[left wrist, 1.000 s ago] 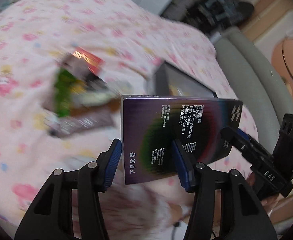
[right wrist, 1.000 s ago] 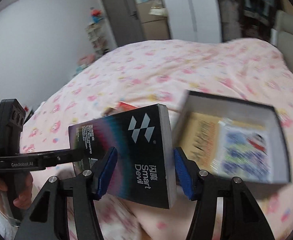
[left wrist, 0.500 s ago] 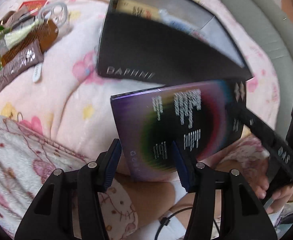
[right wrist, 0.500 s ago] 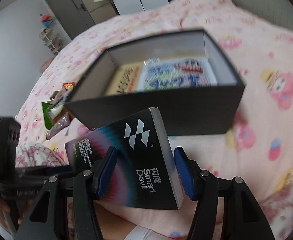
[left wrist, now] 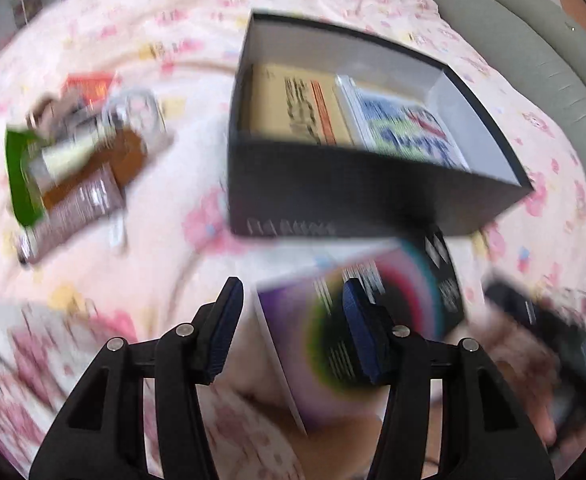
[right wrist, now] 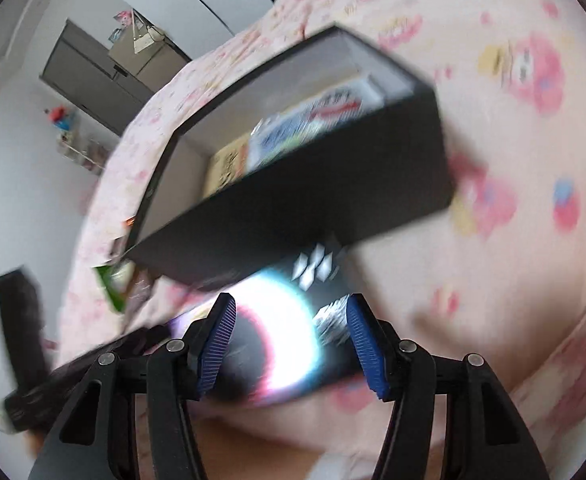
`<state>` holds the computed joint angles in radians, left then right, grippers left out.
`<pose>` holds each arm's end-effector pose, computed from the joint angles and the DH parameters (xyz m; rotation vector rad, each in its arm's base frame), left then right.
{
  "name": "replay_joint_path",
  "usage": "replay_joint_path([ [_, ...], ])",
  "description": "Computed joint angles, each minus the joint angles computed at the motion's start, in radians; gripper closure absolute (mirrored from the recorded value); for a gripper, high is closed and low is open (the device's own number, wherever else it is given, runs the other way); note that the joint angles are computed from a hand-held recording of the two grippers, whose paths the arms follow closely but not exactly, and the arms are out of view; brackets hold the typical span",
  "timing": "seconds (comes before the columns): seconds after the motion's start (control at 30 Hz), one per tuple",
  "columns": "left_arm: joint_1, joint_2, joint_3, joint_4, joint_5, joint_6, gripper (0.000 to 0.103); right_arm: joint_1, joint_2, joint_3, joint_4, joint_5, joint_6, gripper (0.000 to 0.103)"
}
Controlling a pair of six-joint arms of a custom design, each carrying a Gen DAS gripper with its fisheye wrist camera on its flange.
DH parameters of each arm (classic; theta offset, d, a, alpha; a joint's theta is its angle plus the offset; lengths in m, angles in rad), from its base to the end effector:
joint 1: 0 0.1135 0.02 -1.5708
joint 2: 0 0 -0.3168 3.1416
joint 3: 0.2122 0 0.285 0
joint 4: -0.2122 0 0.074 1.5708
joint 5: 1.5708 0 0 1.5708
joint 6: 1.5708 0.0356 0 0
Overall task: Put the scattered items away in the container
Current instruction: 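Lift the Smart Devil box and carry it over the black box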
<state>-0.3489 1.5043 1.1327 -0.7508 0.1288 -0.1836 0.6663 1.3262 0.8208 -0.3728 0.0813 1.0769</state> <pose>0.3064 -0.1163 0.2859 0.2648 2.7107 -0.3328 0.2266 0.1745 0.2542 0.5592 2.5007 0.6405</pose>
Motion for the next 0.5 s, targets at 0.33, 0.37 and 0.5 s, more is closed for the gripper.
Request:
replay_joint_path([
  [0.33,0.057,0.118,0.021,-0.002,0.179,0.065,0.050,0.079,0.048,-0.042,0.022,-0.103,0.178,0.048],
  [0.37,0.060,0.112,0.014,-0.010,0.191,0.075,0.050,0.079,0.068,-0.038,0.028,-0.098,0.178,0.048],
  [0.5,0.064,0.085,0.015,-0.109,0.243,0.107,0.053,0.071,0.129,-0.007,-0.019,-0.077,0.187,0.044],
])
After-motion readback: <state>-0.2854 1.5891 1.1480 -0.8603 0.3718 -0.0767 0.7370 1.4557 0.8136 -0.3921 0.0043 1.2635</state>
